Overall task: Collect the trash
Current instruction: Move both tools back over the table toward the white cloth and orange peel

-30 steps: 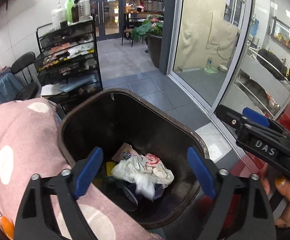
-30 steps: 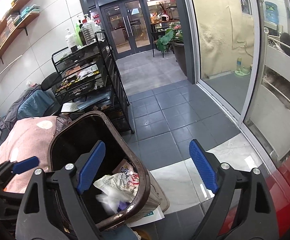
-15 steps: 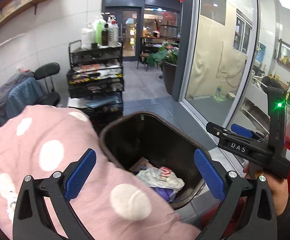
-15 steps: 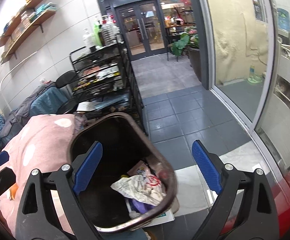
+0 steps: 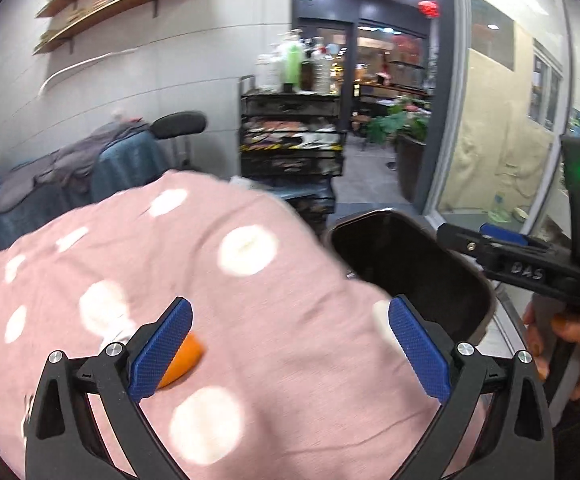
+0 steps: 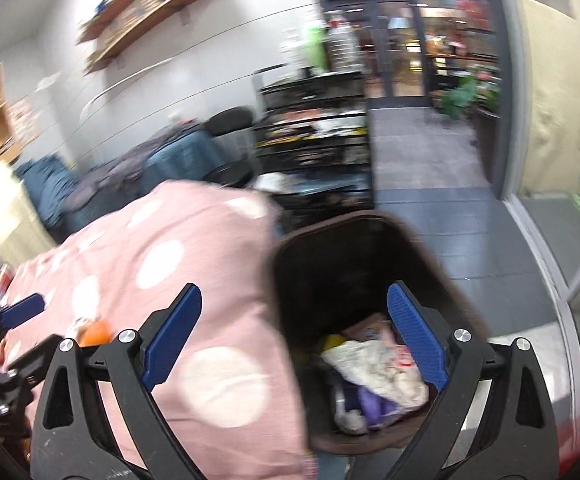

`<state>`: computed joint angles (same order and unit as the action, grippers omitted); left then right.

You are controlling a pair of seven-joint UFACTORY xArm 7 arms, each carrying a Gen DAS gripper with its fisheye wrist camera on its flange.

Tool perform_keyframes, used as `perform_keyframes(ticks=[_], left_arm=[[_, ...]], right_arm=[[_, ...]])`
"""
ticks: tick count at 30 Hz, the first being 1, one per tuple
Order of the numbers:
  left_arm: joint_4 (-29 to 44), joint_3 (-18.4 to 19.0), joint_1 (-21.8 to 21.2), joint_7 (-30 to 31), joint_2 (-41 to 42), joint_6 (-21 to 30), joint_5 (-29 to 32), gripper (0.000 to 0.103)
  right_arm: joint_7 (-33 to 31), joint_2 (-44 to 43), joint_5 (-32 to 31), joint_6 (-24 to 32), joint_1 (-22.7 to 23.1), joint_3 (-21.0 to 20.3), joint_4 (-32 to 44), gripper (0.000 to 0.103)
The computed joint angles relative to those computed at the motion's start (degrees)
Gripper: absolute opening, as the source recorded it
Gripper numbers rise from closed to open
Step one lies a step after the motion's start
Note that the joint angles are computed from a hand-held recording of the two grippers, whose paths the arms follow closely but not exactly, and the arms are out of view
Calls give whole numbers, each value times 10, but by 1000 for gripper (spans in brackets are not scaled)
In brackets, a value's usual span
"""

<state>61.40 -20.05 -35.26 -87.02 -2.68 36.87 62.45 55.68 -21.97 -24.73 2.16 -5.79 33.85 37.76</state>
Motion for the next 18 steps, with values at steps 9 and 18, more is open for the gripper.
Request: perform_keyframes(ticks=[9,18], left_arm=[[-164,0,57,-22,-145,7,-100,98],[-241,25,110,43,-194,-83,-192,85]], right_arm=[[-7,148,-80,30,49,44,128,93],[-104,317,-105,138,139,48,284,93]])
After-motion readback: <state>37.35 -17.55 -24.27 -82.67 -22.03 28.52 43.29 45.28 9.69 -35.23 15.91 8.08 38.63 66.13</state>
